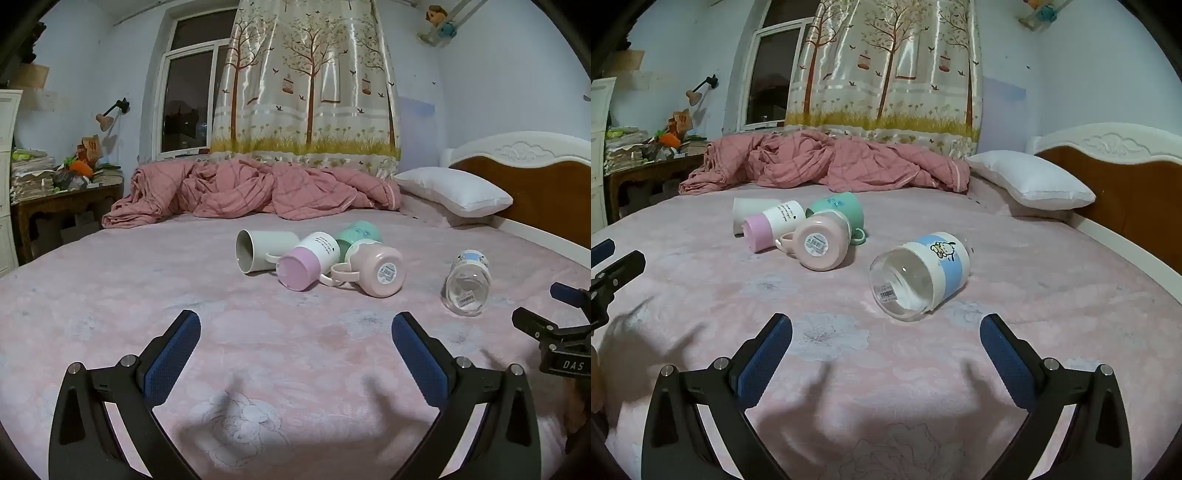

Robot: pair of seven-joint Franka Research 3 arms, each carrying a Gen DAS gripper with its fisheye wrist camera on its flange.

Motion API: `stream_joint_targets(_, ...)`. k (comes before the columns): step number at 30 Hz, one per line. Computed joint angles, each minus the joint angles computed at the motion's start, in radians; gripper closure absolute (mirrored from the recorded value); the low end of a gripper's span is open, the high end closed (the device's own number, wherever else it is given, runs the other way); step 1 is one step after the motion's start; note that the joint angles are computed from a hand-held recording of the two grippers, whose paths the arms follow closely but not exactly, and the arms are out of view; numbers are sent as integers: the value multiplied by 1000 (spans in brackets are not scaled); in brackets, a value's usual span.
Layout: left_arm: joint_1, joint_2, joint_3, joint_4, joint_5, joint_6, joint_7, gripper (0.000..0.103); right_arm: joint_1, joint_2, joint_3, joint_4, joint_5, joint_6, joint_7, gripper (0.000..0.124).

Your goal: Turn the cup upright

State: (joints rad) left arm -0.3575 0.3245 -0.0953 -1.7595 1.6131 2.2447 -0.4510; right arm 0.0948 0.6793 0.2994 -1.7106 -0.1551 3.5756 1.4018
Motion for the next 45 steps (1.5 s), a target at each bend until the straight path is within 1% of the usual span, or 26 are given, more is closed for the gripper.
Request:
stream_joint_targets(1, -1, 0, 1, -1, 7, -2, -6, 0, 14, 0, -15, -1, 9, 11, -11, 21)
stream_joint_targets(3, -2, 0, 1, -2, 10, -6, -5, 0, 10, -4, -13, -8, 8, 15, -7, 21)
stream_joint_targets(4, -2, 0, 1, -2, 12, -7, -6, 0, 22, -11, -25, -9, 15, -4, -15, 21)
stream_joint_targets(8, 1, 1, 2, 0, 9, -11, -6, 0, 18, -9, -18, -11, 20, 0, -17, 21)
stream_joint_targets(10, 1, -2, 3, -4, 15, -11, -11, 0, 6, -9, -4, -10, 9, 2, -10, 21)
stream_joint_targets(12, -5, -12, -1, -10, 10, -33, -4, 0, -15, -9, 11, -20, -9, 25, 5, 21)
stream_joint_targets(14, -20, -19, -7, -17, 12, -82, -7, 0, 6, -11, -9, -24, 7, 57, 9, 21)
stream_joint_targets(17, -16, -35, -10, -34, 36, -83, -20, 0, 8, -23, -25, -55, -8, 102, 23, 21)
stream_joint_targets(20, -11, -30, -17, -30, 27, -81, -18, 0, 20, -24, -42, -56, -16, 108, 31, 21)
stream_joint_targets(22, -12, -35, -18, -37, 20, -99, -29, 0, 19, -25, -43, -54, -28, 108, 42, 21)
stream_joint_targets(24, -7, -40, -18, -42, 26, -91, -42, 0, 11, -21, -39, -55, -50, 128, 54, 21)
stream_joint_targets(26, -7, -42, -20, -48, 37, -95, -53, 0, 22, -21, -52, -58, -48, 145, 55, 21)
stream_joint_targets(28, -10, -43, -22, -51, 50, -105, -59, 0, 36, -21, -65, -57, -37, 145, 52, 21)
stream_joint_targets(30, -16, -37, -25, -48, 65, -119, -64, 0, 101, -34, -120, -63, 66, 138, 6, 21)
stream_joint_targets(31, -19, -34, -26, -45, 68, -126, -60, 0, 106, -37, -124, -64, 81, 134, -2, 21)
stream_joint_targets(34, -25, -21, -26, -28, 66, -137, -39, 0, 78, -38, -98, -65, 53, 124, 9, 21)
stream_joint_targets(38, -20, -16, -20, -18, 55, -110, -34, 0, 78, -36, -96, -65, 55, 125, 4, 21)
stream_joint_targets(43, -22, -16, -15, -19, 55, -113, -39, 0, 82, -30, -100, -66, 50, 147, -8, 21)
stream_joint_targets(45, -24, -9, -15, -12, 61, -115, -33, 0, 72, -28, -92, -68, 30, 153, -4, 21)
